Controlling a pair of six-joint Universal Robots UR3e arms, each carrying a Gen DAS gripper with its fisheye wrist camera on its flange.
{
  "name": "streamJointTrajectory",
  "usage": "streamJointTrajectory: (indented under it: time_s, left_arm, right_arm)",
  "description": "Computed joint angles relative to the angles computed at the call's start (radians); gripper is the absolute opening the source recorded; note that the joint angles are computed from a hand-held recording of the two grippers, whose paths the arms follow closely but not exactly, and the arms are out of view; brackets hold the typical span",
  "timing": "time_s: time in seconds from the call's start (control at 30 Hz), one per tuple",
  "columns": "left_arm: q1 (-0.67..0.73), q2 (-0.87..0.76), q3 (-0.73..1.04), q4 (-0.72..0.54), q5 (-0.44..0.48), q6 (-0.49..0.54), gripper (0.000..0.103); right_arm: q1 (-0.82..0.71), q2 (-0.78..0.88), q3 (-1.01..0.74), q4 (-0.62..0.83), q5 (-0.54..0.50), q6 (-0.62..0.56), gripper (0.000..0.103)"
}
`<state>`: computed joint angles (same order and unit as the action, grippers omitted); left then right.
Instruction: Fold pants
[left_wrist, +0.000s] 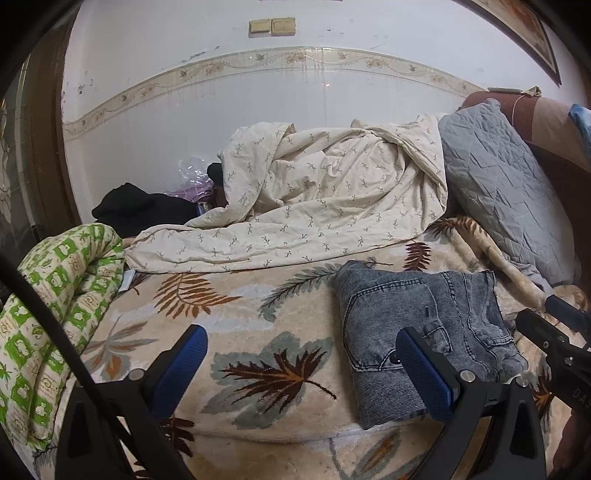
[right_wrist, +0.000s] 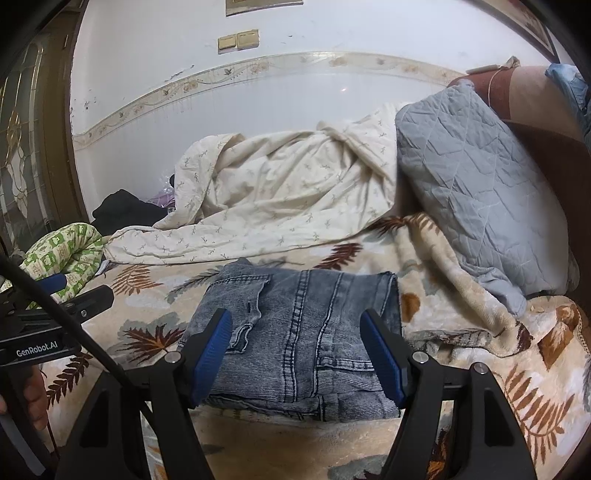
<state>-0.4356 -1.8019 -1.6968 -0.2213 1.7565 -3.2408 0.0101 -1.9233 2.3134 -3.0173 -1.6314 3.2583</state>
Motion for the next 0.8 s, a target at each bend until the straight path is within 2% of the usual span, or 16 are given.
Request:
streamJointTrajectory:
  time_s: [0.8]
  left_arm:
    - [-0.001, -0.005, 0.009, -0.014, 0.007, 0.002, 0.103]
  right_arm:
    - [0.004, -0.013, 0.003, -0.01, 0.002, -0.005, 0.072]
